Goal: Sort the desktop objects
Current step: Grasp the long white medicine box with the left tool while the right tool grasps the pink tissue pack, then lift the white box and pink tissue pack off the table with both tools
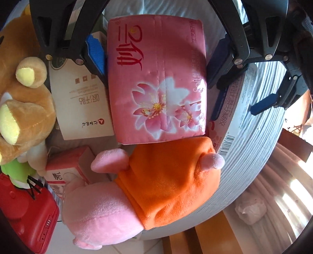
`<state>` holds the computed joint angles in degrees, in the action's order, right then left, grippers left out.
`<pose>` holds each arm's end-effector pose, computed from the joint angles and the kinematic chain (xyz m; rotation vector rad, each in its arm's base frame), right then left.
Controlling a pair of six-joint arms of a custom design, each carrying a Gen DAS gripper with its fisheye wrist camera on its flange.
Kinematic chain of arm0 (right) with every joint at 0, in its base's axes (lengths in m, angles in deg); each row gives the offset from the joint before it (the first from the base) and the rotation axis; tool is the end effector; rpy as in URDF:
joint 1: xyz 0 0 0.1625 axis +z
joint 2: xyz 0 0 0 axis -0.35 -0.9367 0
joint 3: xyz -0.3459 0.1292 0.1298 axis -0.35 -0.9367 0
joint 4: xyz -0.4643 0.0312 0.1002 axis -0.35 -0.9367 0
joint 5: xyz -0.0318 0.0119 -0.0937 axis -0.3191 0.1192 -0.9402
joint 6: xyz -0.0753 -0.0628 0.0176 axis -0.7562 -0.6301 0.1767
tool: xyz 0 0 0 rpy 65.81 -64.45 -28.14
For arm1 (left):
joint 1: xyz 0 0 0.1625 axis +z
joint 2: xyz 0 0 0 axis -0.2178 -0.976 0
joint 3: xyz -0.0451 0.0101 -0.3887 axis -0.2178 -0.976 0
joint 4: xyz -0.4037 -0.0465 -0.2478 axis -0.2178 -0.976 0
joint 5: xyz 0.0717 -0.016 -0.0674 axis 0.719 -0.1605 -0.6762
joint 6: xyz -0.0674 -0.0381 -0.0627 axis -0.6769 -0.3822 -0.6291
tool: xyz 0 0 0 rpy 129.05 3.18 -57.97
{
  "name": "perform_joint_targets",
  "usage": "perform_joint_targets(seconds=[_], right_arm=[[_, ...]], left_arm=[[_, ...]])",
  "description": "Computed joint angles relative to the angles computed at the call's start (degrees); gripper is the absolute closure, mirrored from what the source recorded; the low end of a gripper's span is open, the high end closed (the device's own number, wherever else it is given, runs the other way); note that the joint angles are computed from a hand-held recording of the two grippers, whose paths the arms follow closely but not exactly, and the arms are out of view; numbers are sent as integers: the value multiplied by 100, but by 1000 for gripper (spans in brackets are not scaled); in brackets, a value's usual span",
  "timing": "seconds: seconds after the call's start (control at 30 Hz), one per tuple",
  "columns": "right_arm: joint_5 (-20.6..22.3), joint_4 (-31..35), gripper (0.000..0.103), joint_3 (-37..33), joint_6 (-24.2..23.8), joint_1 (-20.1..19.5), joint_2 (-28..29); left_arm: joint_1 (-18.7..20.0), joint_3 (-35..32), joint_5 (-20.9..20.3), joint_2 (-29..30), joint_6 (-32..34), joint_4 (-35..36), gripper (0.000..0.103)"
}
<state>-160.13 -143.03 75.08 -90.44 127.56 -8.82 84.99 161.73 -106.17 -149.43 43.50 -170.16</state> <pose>0.2802 -0.6715 -0.0858 0.4604 -2.4243 0.2215 0.0100 -0.6319 0.1627 0.4031 2.3541 -0.4903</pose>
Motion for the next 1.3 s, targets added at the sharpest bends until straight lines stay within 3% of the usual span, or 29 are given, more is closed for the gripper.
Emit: perform_joint_targets(seconds=[0.1,0.23,0.37,0.4,0.47,0.5,0.53,0.73,0.8,0.9,1.03,1.13,1.2,1.27,1.3], right_arm=[[-91,-42,11,4,103,10,27],[-573,328,7,-272,368,77,265],[-172,-6,10,-67,427,-28,143],[-140,14,11,-38,444,-56,134],[-25,-393,12,164,303,-90,61],[41,-524,13,263,250,-96,8],[113,-619,13,363,179,-93,-48],[457,-1498,13,1152,-322,23,-511],[329,-1930,13,1359,-504,113,-617],[370,-2183,13,1556,-431,123,-796],[441,-2330,13,1840,-243,72,-1100],[515,-2372,13,2002,-49,66,-1269],[481,-2306,13,2195,74,38,-1447],[493,-2357,13,2285,137,33,-1471],[499,-2364,13,2285,154,29,-1461]], left_arm=[[25,-27,-19,15,6,53,24],[46,5,-34,11,108,16,24],[84,77,-103,-6,266,-177,24],[99,110,-169,-15,361,-285,28],[93,241,-384,-74,704,-522,54],[74,310,-463,-115,813,-557,74],[33,398,-435,-134,969,-674,77],[60,814,-1003,-659,1328,-802,79],[103,815,-1195,-809,1275,-584,79],[74,898,-1130,-897,1362,-809,79],[-116,985,-1066,-1078,1449,-784,89],[-203,621,-1015,-852,1299,-237,90],[-259,535,-742,-593,1238,-366,90],[-283,581,-512,-553,1252,-644,87],[-272,547,-496,-521,1154,-626,72]])
